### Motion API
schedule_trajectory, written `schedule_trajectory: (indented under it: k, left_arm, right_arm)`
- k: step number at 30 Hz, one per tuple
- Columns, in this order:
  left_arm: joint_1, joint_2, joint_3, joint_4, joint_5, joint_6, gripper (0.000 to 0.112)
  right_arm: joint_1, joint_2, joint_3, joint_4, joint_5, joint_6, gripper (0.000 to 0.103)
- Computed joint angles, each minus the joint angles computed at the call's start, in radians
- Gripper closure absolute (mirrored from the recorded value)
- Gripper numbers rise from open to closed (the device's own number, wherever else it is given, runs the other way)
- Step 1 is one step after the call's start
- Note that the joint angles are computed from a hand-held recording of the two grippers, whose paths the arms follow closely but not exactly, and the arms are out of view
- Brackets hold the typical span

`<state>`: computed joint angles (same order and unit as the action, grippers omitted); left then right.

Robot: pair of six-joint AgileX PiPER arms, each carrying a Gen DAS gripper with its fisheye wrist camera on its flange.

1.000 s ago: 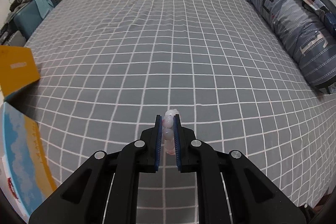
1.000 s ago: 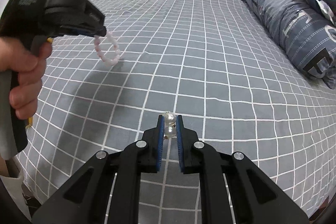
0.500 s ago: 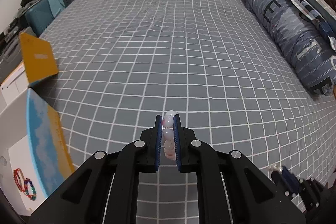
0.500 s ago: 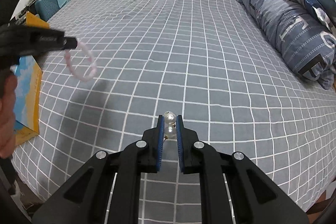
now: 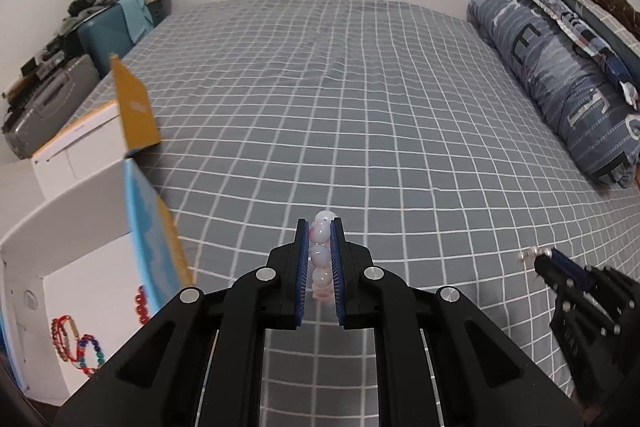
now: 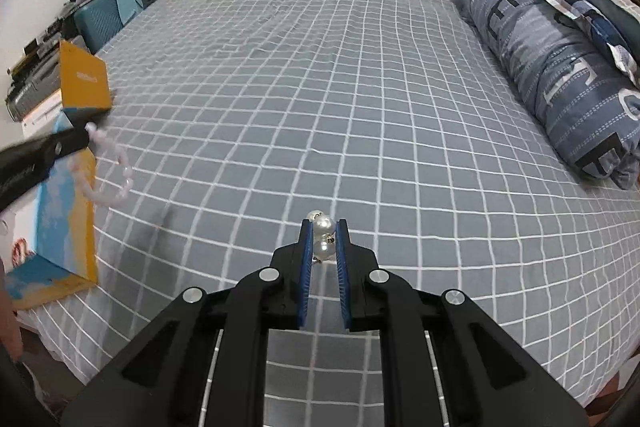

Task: Organize jewelry
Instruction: 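Carry the pink-white bracelet with left tool while right tool carries pearl earrings to box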

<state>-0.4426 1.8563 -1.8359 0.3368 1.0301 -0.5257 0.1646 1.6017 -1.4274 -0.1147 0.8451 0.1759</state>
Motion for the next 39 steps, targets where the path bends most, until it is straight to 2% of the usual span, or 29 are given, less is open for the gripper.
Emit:
schedule_trajectory:
  k: [10,24,29,36,39]
  left_arm:
    - [0.067,-0.204,0.237,0.009,-0.076,-0.014,0.102]
    - [0.245,-0.402,0.363,-0.084,-0.102,0.073,0.102]
    - [0.327,-0.455,0.415,-0.086,-0.116,0.091,0.102]
    - [0.522,-0.516,0.510,-0.172,-0.156,0.220,0.102]
    - [0.610,-0.534,0.551,-0.210,-0.172,0.280,0.102]
  right_arm:
    - [0.128,0.043,-0.132,-0.054,0.062,0.076,0.092]
    - [0.307,0.094,-0.250,-0.103,0.115,0.166,0.092]
    - [0.384,0.141,-0.317,-0.135,0.126,0.204,0.092]
    - [0.484,0.254,-0.486,-0.137,0.163,0.226,0.092]
    - [0.537,0.295,-0.540,-0.125,0.143,0.222,0.092]
